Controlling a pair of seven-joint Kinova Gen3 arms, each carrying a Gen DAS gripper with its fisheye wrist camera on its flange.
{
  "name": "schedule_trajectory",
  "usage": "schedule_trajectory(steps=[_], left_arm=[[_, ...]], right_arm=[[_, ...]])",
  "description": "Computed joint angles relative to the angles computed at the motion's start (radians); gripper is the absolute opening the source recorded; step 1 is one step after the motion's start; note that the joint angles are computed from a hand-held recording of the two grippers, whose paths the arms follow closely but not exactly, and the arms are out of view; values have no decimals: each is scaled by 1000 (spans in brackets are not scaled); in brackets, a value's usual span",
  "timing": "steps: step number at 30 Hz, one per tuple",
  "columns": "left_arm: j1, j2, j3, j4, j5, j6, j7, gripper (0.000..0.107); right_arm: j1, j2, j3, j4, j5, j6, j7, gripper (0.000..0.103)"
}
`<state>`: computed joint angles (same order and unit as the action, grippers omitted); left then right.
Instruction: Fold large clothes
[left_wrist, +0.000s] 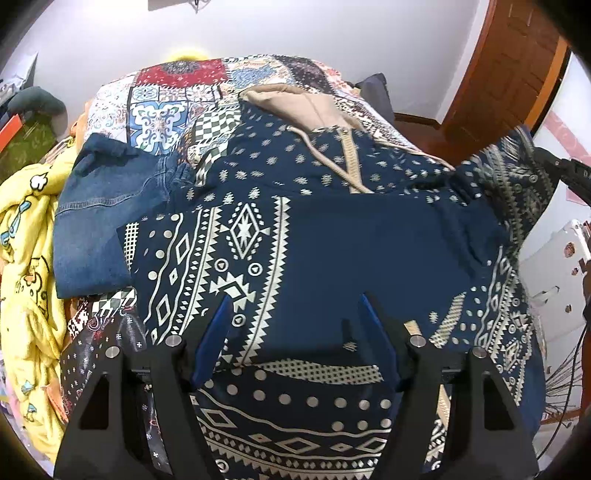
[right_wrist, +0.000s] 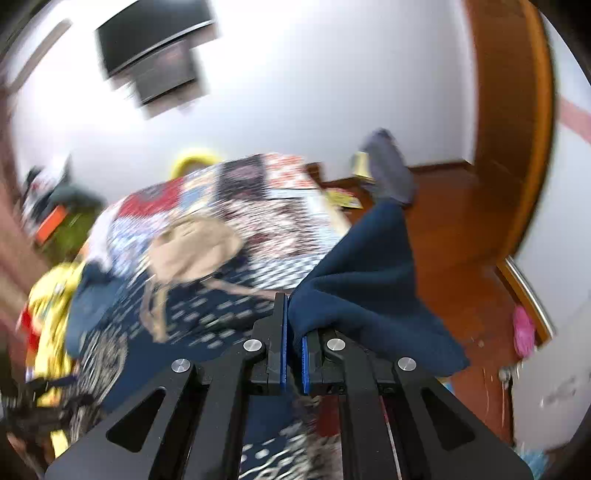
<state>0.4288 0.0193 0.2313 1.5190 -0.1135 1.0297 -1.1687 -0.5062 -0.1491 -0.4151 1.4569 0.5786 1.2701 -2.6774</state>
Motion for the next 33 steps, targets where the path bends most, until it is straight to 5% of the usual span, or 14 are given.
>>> schedule_trajectory(steps=[7,12,15,19,29,33], left_arm=[[30,0,22,-45,-15,25,-11,69],[67,26,40,-102,-41,50,-23,69],[97,54,45,-150,-57,65,-31,69],[147,104,49,-233,-66,83,-48,69],[345,315,24,-527,-105,168,-137,69],[439,424,-11,-652,-129,224,-179,69]], right_arm=[[-100,123,28,-23,-138,17,98,7],[-162,211,86,-70,-239,134,151,9],[-166,157,118,-35,-283,117,194,16],[-126,57,105,23,-286,79,162,45],[41,-101,19,94,-183,163,77,47],[106,-143,42,133,-220,150,81,47]])
